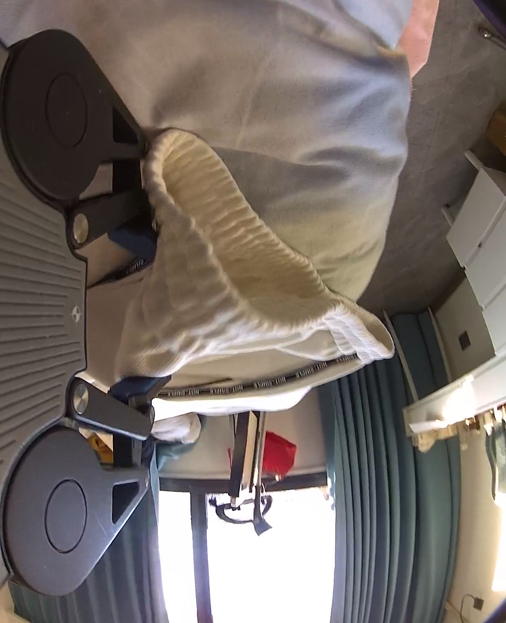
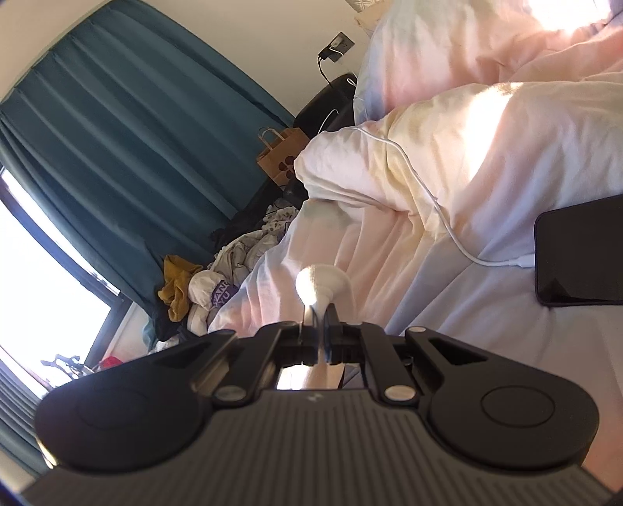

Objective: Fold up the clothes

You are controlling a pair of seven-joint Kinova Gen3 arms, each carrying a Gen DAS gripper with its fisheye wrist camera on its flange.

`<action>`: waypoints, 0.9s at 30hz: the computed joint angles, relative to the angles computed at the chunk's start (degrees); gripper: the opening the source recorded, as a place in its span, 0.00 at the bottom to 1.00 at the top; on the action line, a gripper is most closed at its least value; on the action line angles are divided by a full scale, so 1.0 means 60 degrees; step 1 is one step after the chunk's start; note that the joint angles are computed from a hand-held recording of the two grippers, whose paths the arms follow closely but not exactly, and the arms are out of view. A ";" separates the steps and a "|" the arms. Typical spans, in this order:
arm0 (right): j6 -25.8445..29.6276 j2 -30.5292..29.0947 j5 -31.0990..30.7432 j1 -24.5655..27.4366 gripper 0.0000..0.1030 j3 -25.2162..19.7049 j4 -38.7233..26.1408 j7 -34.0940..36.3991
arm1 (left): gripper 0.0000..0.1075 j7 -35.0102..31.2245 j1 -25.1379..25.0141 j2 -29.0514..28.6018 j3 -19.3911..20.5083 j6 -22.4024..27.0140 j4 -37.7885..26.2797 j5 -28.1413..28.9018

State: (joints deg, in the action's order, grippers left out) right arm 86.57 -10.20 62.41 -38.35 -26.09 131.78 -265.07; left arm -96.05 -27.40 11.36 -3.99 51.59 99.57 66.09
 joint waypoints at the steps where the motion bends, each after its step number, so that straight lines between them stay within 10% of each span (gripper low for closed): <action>1: -0.0018 0.0033 0.0040 -0.0019 0.06 0.0032 0.0038 -0.0016 | 0.33 0.0095 0.0051 0.0094 -0.0002 0.0041 -0.0159 -0.0260; 5: -0.0238 -0.0103 -0.0063 0.0682 0.06 -0.0515 0.0163 -0.0286 | 0.15 0.0521 -0.0048 0.0225 -0.0010 0.0587 -0.0963 -0.1223; 18: -0.2155 -0.1112 -0.2652 0.1675 0.06 0.0083 -0.0299 0.1424 | 0.08 -0.0239 -0.1339 -0.0517 -0.0787 0.2719 -0.1550 -0.1571; 27: -0.0157 -0.1284 -0.0349 0.2506 0.06 -0.3464 0.0558 -0.0338 | 0.08 -0.0820 -0.1406 -0.0923 -0.1136 0.2664 -0.0679 -0.1330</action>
